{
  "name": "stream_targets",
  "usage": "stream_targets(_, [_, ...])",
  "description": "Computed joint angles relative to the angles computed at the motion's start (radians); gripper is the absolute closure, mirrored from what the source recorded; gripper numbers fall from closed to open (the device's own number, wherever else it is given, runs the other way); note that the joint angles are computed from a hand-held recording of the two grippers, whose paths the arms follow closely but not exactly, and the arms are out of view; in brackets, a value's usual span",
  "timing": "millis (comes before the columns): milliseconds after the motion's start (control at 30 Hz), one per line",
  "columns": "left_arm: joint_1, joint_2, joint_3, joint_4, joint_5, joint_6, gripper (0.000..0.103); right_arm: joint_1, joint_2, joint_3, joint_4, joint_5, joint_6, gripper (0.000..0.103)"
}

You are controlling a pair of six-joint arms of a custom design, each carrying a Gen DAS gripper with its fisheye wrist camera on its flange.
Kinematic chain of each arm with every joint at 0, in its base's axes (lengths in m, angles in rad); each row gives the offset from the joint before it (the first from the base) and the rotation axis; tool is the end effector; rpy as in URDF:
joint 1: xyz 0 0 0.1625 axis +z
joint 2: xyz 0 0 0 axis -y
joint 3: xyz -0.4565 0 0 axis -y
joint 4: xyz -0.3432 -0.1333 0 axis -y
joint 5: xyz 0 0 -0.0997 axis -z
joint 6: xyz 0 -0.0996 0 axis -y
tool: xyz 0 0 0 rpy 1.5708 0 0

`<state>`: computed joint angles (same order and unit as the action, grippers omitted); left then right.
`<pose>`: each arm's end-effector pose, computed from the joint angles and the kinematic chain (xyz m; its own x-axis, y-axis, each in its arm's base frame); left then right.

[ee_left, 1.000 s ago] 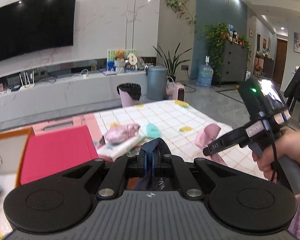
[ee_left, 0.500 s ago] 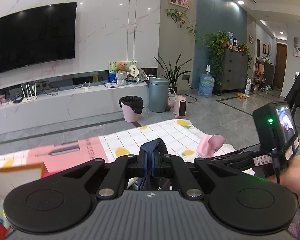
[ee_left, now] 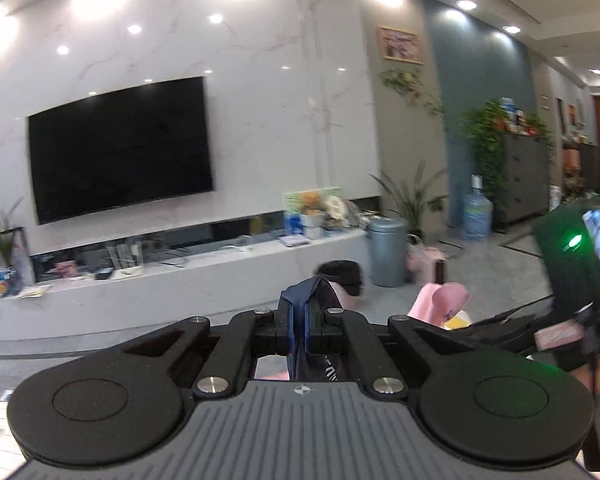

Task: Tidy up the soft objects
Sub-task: 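Carry the navy cloth with the left gripper toward the white box while the right carries the pink cloth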

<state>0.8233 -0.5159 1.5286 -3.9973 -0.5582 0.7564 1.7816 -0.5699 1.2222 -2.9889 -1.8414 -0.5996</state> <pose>-0.2798 -0.6222 0.1868 -0.6238 -0.1063 -0.7743 0.7348 0.2580 -0.6274 0.2708 -0.7555 0.2004 -0.7248 -0.4147 0.5502 -0.6781 0.5704 -0.4635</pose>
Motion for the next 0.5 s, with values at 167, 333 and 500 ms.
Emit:
stream_targets(167, [-0.004, -0.073, 0.041, -0.132, 0.078, 0.139, 0.098, 0.072, 0.034, -0.058, 0.036, 0.062, -0.01, 0.1])
stream_targets(333, [0.001, -0.146, 0.134, -0.261, 0.154, 0.208, 0.098, 0.118, 0.052, -0.071, 0.107, 0.152, 0.022, 0.1])
stream_targets(500, [0.033, -0.196, 0.245, -0.246, 0.221, 0.07, 0.098, 0.153, 0.06, -0.013, 0.151, 0.18, 0.018, 0.1])
